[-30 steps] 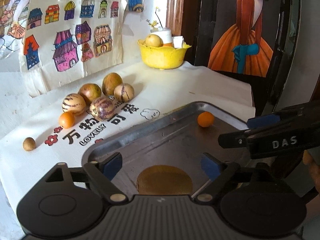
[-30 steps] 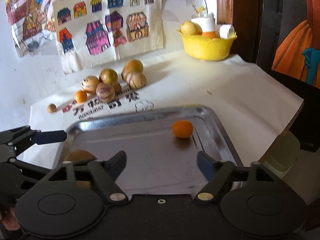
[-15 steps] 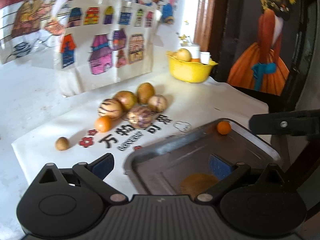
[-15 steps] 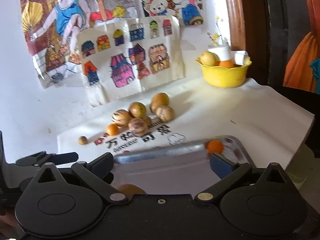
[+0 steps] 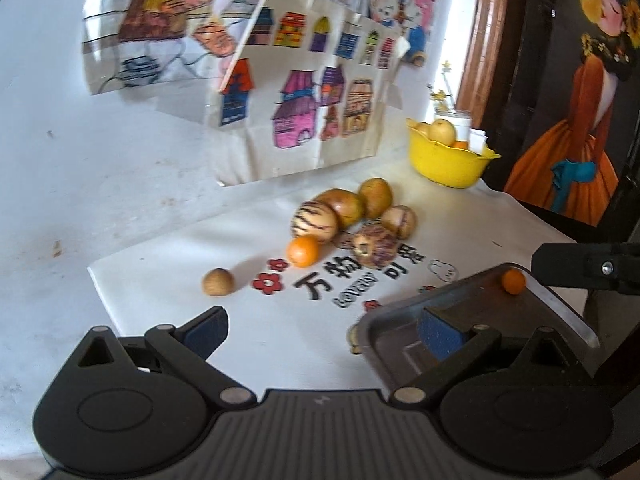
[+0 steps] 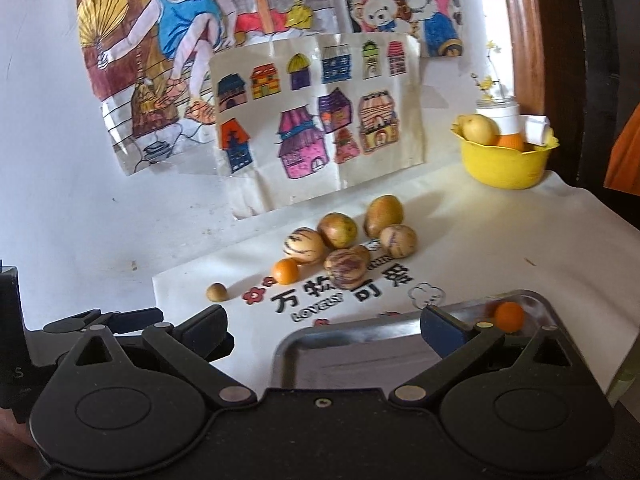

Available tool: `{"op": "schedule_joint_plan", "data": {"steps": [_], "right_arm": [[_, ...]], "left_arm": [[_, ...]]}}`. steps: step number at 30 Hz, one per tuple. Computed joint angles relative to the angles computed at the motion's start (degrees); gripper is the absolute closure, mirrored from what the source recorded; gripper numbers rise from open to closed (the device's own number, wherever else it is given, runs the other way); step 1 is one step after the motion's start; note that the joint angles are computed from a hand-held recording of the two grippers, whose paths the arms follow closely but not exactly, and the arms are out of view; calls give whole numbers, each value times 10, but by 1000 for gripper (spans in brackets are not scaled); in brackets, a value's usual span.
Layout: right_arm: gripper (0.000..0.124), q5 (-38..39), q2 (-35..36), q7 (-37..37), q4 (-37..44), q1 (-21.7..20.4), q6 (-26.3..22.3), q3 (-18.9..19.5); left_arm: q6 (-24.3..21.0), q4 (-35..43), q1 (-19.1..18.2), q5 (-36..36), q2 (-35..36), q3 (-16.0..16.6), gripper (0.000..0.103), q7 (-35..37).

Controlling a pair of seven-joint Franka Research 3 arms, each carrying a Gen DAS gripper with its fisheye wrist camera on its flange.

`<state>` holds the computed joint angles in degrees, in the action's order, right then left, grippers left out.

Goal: Organize fruits
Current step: 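Lift both open tools away from the tray toward the fruit cluster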

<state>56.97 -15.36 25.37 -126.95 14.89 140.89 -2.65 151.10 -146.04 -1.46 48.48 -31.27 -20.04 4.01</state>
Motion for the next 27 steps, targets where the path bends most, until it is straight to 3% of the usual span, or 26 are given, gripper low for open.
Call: {"op": "schedule_joint_plan", "data": {"steps": [10,27], "right_arm": [[21,-14,-9,20,-6,25,18,20],[21,-36,0,39,4,44,32,25]], "left_arm": [[11,-46,10,-24,-48,23,1,15],[41,-66,50,-42,-63,15,0,29]]}}
